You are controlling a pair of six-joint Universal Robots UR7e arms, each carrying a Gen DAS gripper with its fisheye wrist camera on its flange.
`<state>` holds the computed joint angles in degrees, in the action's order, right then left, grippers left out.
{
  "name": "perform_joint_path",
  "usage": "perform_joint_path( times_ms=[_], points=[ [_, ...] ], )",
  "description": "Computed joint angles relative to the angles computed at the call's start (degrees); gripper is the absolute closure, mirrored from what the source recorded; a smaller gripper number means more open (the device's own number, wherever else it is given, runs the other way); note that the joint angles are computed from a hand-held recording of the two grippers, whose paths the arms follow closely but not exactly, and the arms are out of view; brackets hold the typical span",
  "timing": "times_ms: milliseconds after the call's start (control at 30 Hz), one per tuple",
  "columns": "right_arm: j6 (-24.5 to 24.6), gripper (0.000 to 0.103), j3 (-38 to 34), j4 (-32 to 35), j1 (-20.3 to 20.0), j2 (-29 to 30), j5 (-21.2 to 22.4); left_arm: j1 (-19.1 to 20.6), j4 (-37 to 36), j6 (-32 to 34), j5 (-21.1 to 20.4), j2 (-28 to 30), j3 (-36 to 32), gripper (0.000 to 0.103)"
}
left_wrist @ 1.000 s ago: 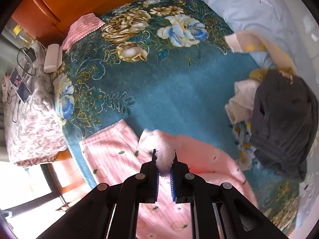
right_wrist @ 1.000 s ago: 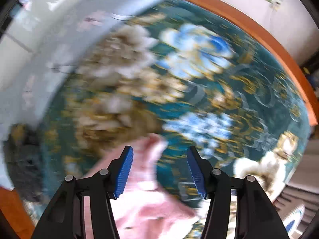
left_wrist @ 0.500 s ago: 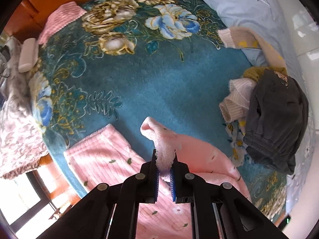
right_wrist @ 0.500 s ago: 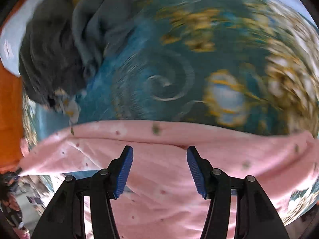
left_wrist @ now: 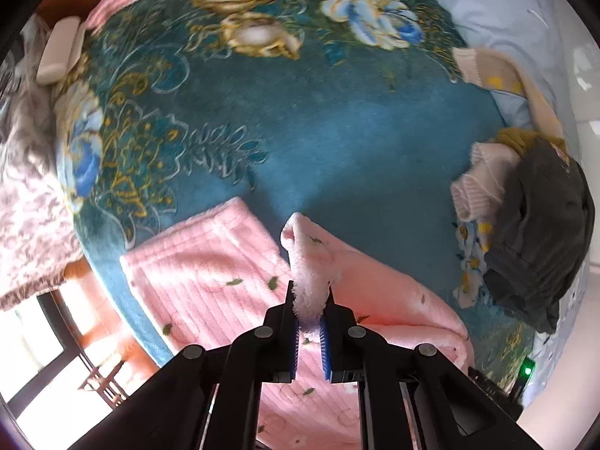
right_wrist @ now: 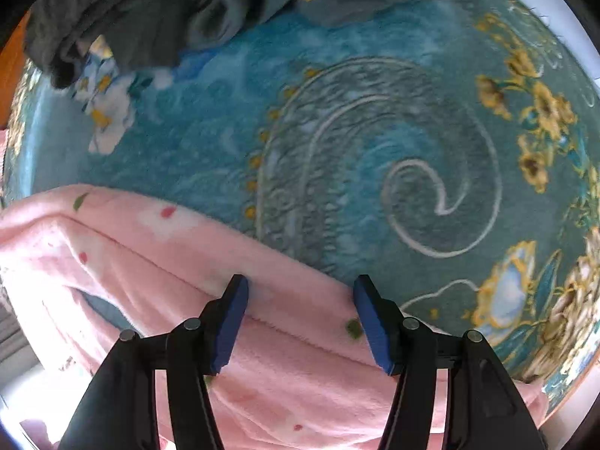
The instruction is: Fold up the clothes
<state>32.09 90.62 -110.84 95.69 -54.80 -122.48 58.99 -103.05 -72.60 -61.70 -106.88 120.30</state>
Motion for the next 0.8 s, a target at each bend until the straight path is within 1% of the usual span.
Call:
perform_joint_path(
  times_ms=[67, 100, 133, 167, 200, 233, 267, 333, 367, 433, 500, 533, 667, 700, 733, 767, 800],
  points=[
    [0.3, 0.067, 0.88, 0.2, 0.35, -0.26, -0.3, 0.46, -1.08, -0.83, -0.37, 0.17, 0.4, 0.092],
    [0.41, 0.086, 1.08, 0.34, 0.68, -0.43, -0.63, 0.68, -1.61, -0.88, -0.53, 0.53, 0.35, 0.092],
    [0.53, 0.098, 1.24, 0.49, 1.03, -0.6, -0.98, 0.8, -2.18, -0.48, -0.58, 1.06, 0.07, 0.092],
    [0.65, 0.099, 1.39, 0.65, 1.38, -0.77, -1.33, 0.85, -2.8, 0.11, -0.56, 1.71, -0.34, 0.092],
    [0.77, 0.102, 1.53, 0.82, 1.74, -0.93, -1.68, 0.7, -3.59, 1.28, -0.2, 2.34, -0.93, 0.093],
    [0.68, 0.103, 1.73, -0.21, 2.49, -1.64, -3.2, 0.43, -4.53, 2.91, 0.39, 2.95, -1.67, 0.094],
    [0.5, 0.103, 1.91, -1.41, 3.26, -2.35, -4.87, -0.08, -6.04, 4.72, 1.35, 3.08, -2.17, 0.094],
    [0.95, 0.103, 2.52, -6.08, 4.88, -4.69, -8.13, -1.65, -11.46, 8.92, 3.8, 1.73, -2.08, 0.094],
    [0.77, 0.103, 2.7, -9.16, 6.14, -6.02, -10.6, -2.38, -14.37, 11.19, 4.78, 0.88, -1.91, 0.094],
    [-0.54, 0.103, 2.44, -12.8, 8.42, -7.3, -15.61, -3.62, -14.94, 14.51, 7.22, 0.26, -2.49, 0.094],
    [-3.06, 0.103, 1.67, -15.72, 8.79, -7.55, -14.57, -3.41, -12.59, 15.46, 7.76, 0.45, -2.95, 0.094],
    [-3.23, 0.103, 1.1, -15.16, 8.38, -7.14, -13.23, -3.12, -11.22, 15.63, 7.78, 0.64, -3.13, 0.094],
    [-3.84, 0.102, -0.68, -10.66, 6.54, -3.56, -7.11, -1.06, -7.94, 12.43, 4.79, 0.92, -1.44, 0.094],
    [-4.05, 0.092, -0.66, -9.12, 5.85, -2.92, -5.28, -0.62, -6.61, 11.36, 4.19, 1.02, -0.92, 0.094],
    [-3.67, 0.072, -0.78, -7.19, 5.27, -2.14, -4.71, -0.16, -5.02, 10.15, 3.53, 1.2, -0.46, 0.094],
    [-3.25, 0.065, -0.99, -5.22, 4.7, -1.3, -4.29, 0.36, -3.95, 8.99, 2.88, 0.97, 0.13, 0.093],
    [-2.85, 0.064, -1.26, -3.26, 4.13, -0.4, -3.87, 0.92, -3.25, 7.85, 2.22, 0.42, 0.8, 0.093]
  ],
)
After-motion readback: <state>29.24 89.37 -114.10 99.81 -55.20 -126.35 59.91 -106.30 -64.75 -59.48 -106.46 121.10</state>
